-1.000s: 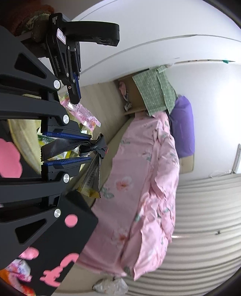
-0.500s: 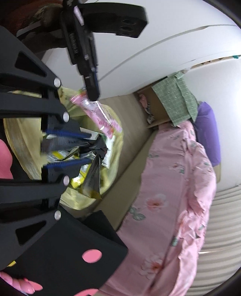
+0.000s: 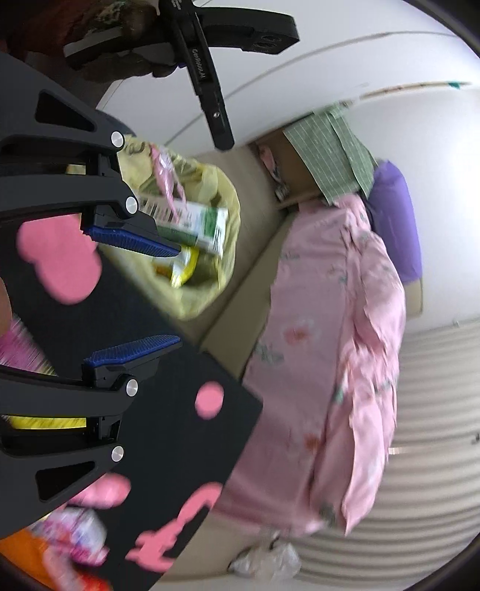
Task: Collect trash
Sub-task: 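Move both tools back over the wrappers on the table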
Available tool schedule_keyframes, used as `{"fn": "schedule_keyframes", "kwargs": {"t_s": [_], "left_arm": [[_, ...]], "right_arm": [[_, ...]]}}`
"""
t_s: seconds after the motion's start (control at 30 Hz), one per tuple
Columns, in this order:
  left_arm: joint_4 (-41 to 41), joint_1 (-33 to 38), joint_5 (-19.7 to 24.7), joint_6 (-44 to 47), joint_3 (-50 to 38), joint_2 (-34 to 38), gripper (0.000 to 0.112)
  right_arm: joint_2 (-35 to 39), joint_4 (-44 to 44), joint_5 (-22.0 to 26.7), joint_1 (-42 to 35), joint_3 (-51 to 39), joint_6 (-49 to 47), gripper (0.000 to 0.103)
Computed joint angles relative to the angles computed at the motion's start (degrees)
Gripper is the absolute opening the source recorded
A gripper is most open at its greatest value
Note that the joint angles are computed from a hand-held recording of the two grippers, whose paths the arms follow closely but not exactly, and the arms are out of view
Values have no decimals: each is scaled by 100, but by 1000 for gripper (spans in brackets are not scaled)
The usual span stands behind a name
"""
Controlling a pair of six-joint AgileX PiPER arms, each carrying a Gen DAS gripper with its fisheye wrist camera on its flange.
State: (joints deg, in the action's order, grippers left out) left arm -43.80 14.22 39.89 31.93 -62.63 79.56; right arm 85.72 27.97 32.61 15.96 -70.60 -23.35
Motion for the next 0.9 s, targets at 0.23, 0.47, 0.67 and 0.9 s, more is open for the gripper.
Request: {"fn": "schedule_keyframes", "kwargs": {"t_s": [0.23, 0.47, 0.67, 0.9], "left_arm": [[111, -456, 26, -216, 60, -245, 54], [68, -1980, 158, 91, 88, -69, 55], [1259, -3625, -238, -866, -38, 257, 55], [1685, -4831, -465, -647, -348, 710, 55]], "right_arm": [[-1513, -199, -83, -1073, 1378, -142, 42], [-2714, 760, 602, -3059, 2412, -1586, 45], [-3226, 1957, 1915, -5055, 3155, -3695, 58], [-3558, 1816, 2048, -6084, 3758, -4322, 58]]}}
